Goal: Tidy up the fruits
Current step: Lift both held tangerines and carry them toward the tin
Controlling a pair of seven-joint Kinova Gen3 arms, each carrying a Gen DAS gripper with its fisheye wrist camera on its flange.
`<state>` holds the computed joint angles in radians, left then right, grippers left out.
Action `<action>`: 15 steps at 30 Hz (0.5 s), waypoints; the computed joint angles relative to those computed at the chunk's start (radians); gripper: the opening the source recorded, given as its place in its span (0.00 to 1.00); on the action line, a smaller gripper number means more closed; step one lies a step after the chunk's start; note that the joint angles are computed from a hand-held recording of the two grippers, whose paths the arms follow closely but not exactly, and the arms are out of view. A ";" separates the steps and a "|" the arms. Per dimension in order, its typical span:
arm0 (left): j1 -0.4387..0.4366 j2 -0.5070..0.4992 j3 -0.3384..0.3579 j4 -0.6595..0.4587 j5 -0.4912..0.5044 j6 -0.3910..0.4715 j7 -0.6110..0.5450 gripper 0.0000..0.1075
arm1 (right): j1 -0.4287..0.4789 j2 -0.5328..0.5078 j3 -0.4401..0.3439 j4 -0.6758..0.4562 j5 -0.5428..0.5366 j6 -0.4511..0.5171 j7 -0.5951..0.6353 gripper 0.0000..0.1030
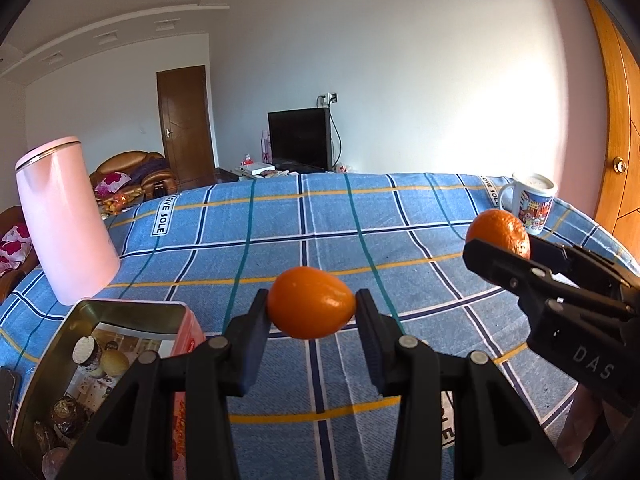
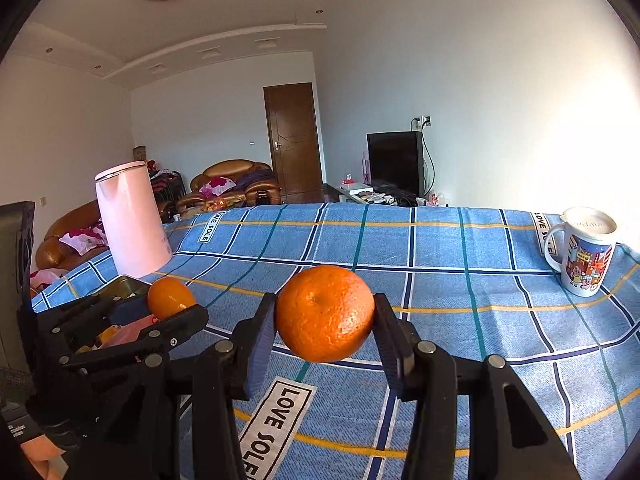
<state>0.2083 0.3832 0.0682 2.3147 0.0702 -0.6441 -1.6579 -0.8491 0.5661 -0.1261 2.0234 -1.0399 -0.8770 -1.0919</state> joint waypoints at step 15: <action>0.006 0.003 -0.001 0.078 0.010 -0.160 0.003 0.41 | -0.050 0.014 -0.020 0.027 -0.027 -0.138 0.021 0.47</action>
<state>0.2139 0.3863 0.0671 2.3929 0.0801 -0.8042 -1.6552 -0.8988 0.5797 -0.1457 2.0506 -1.0666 -1.0153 -1.0710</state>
